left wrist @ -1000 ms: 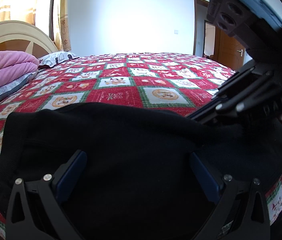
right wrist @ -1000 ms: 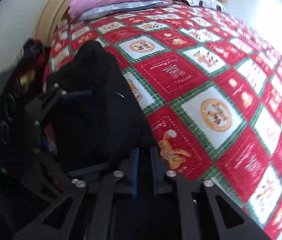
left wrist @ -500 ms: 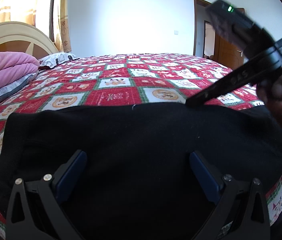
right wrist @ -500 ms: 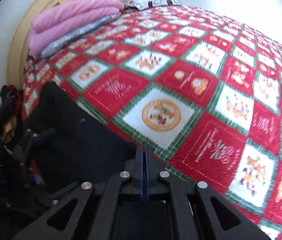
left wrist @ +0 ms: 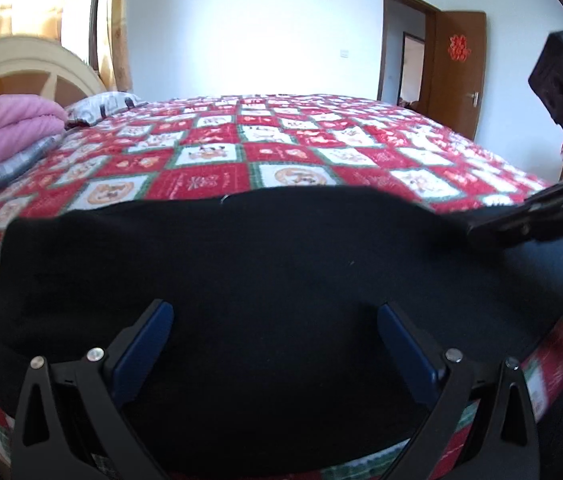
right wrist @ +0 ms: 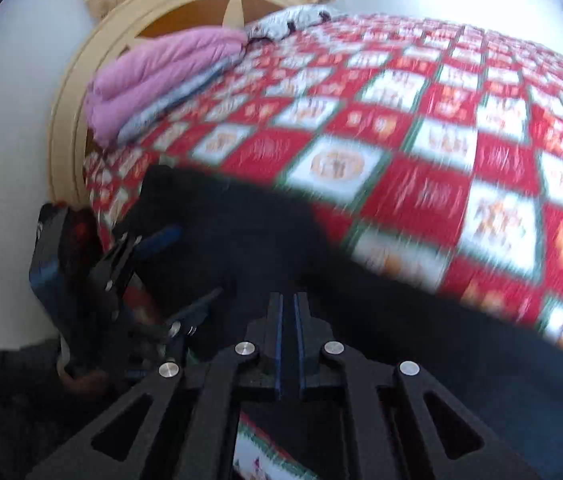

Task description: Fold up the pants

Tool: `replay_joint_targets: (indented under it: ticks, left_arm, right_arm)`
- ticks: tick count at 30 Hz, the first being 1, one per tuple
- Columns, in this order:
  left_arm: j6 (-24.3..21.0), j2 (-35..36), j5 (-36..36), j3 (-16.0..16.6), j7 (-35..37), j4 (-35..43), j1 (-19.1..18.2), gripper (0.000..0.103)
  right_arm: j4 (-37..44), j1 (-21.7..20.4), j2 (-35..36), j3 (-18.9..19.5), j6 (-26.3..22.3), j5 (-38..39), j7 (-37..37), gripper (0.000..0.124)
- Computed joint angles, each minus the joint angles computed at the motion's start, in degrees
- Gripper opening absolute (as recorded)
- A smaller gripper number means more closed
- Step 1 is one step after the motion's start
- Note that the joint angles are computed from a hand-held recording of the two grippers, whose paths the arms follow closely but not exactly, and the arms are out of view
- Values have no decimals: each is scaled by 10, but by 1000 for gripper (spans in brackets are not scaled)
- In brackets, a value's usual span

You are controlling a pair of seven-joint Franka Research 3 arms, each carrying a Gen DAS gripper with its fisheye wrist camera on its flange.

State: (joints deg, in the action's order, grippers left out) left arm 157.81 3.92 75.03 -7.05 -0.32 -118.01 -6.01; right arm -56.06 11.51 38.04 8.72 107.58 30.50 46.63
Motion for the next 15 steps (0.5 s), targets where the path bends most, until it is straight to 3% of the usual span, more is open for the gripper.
replay_joint_targets:
  ticks: [3, 7, 11, 15]
  left_arm:
    - [-3, 0, 13, 0, -1, -2, -2, 103]
    - [-14, -16, -21, -4, 24, -11, -2, 103]
    - [0, -19, -47, -6, 36, -7, 4, 103]
    - [10, 1, -112, -7, 85, 3, 6, 103]
  right_arm:
    - [-57, 36, -14, -42, 105, -58, 50, 5]
    - [30, -18, 46, -5, 38, -4, 149, 6]
    - [-110, -22, -58, -19, 115, -12, 87, 6]
    - [-154, -23, -82, -48, 148, -45, 108, 6]
